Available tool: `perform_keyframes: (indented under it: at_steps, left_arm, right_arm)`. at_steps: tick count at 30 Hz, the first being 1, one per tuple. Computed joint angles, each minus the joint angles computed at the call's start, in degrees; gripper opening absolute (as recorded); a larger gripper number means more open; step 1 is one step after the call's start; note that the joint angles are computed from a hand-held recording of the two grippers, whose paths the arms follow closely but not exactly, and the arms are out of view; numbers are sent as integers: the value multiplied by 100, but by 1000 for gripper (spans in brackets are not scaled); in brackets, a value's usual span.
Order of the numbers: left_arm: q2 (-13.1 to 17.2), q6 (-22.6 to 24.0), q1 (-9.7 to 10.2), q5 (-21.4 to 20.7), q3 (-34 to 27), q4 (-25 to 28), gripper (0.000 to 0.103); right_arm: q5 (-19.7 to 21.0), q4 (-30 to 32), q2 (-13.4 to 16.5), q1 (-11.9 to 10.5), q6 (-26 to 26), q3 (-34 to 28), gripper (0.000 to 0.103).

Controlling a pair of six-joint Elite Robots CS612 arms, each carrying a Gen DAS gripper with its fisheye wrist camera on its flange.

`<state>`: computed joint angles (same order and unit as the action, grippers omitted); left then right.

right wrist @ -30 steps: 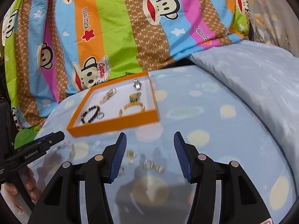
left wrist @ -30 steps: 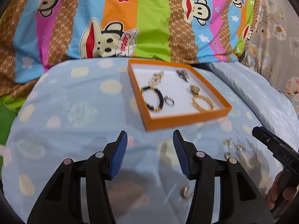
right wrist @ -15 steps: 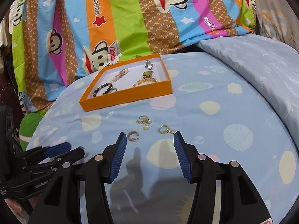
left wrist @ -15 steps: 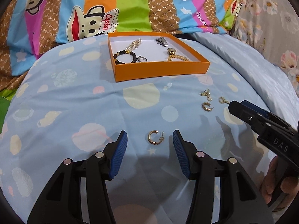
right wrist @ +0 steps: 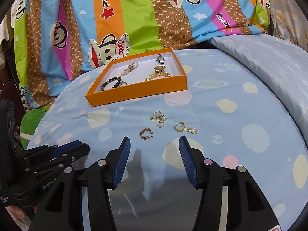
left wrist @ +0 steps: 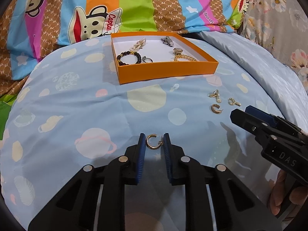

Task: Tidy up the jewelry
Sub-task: 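Grasp a gold hoop earring with the left tool while the right grasps another hoop, then carry the hoop earring into the box with the left tool while the right drops its hoop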

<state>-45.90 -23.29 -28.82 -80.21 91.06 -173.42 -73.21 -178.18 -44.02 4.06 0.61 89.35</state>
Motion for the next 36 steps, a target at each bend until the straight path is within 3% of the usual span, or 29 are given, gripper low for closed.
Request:
perform_keyframes:
  at_steps: [10, 15, 20, 23, 36]
  left_arm:
    - [-6, -170, 35, -22, 48, -185, 18]
    - [-1, -171, 48, -55, 42, -184, 18]
    - [0, -130, 44, -71, 40, -178, 18]
    - [3, -147, 45, -75, 39, -182, 18]
    - [-6, -224, 66, -168, 35, -212, 18]
  right_arm:
    - [-101, 551, 109, 99, -174, -317, 50]
    - [-279, 835, 187, 151, -189, -516, 36]
    - [-407, 958, 239, 186, -247, -632, 31]
    - [-438, 978, 242, 198, -300, -640, 18]
    - [-333, 656, 164, 167, -221, -490, 18]
